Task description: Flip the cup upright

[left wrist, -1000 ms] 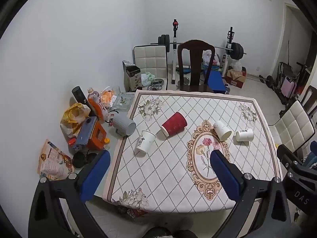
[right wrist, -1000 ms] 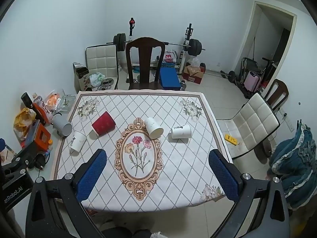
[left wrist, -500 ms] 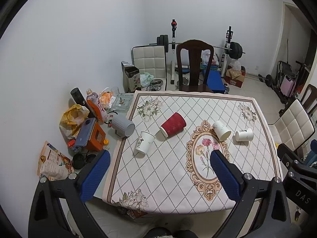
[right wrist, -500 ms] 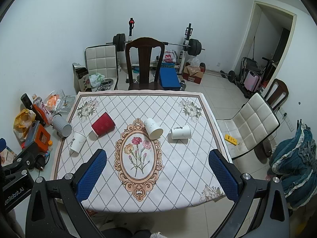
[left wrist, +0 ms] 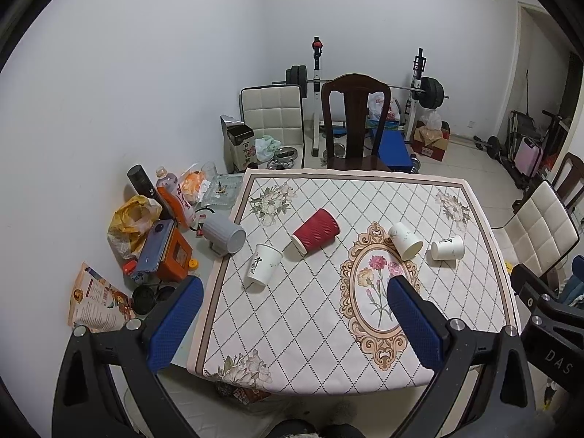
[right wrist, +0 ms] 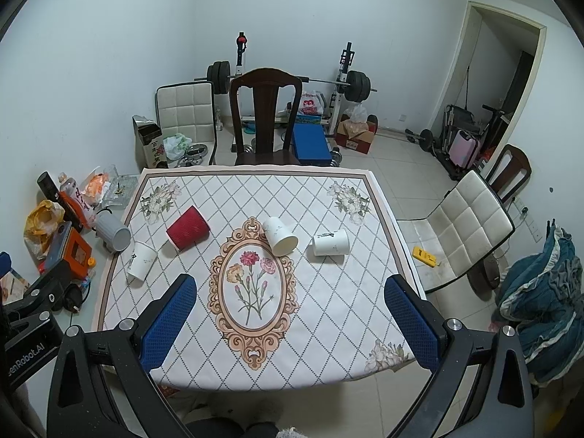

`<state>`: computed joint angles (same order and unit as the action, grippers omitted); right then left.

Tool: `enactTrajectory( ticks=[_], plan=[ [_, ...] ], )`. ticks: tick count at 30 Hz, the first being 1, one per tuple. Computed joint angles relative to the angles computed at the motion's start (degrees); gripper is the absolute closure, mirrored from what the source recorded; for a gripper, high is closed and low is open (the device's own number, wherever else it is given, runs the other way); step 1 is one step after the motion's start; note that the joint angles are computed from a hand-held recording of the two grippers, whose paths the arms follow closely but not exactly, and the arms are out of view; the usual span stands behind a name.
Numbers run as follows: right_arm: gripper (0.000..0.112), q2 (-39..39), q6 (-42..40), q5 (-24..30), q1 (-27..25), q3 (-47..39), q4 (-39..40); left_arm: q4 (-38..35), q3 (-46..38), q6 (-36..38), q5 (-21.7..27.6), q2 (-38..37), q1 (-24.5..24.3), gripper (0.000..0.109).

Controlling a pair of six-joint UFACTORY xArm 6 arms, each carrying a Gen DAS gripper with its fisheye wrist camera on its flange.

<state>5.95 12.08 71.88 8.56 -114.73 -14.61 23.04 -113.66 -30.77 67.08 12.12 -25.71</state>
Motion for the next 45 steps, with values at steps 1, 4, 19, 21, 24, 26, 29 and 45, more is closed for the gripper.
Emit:
enactTrajectory(
  ticks=[1, 4, 19, 21, 24, 26, 29, 45],
  plan=[
    [0.009, 0.22, 0.13, 0.04, 0.06, -0.26, 0.04, 0.00, -0.41, 0.14, 0.12, 0.23, -0.05, 0.006],
    [0.009, 0.57, 0.33, 0.16, 0.32, -0.57, -0.28, -0.11, -0.80, 0.27, 0.22, 0.49, -0.13, 0.006],
    [0.009, 0.08, -1.27, -0.10, -1.35, -0.16, 1.19, -0.19, 1.04, 0.08, -0.34, -0.68, -0.36, 0.006],
    [0.009, -0.05, -1.24, -0.21, -1.34, 0.03, 1.15, -0.03, 1.02, -0.12, -0.32, -0.64, -0.42, 0.006],
    [0.009, -0.20, -1.43, -0.07, -1.39, 0.05, 1.26, -0.06, 0.86, -0.17, -0.17, -0.55, -0.46, 0.006],
    [0.009, -0.17, -1.45, -0.10, -1.41, 0.05, 1.32, 0.04, 0.92, -0.16, -0.17, -0.57, -0.55, 0.006],
    [0.009, -0.32, -1.48, -0.05, -1.43, 0.20, 1.37, -0.03, 1.02, -0.15, -0.27, -0.64, -0.45, 0.006],
    [0.009, -2.33, -1.40, -0.32, -0.99, 2.84, 1.82, 0.57, 5.31, -1.36, -1.51, -3.12, -0.87, 0.006]
  ],
)
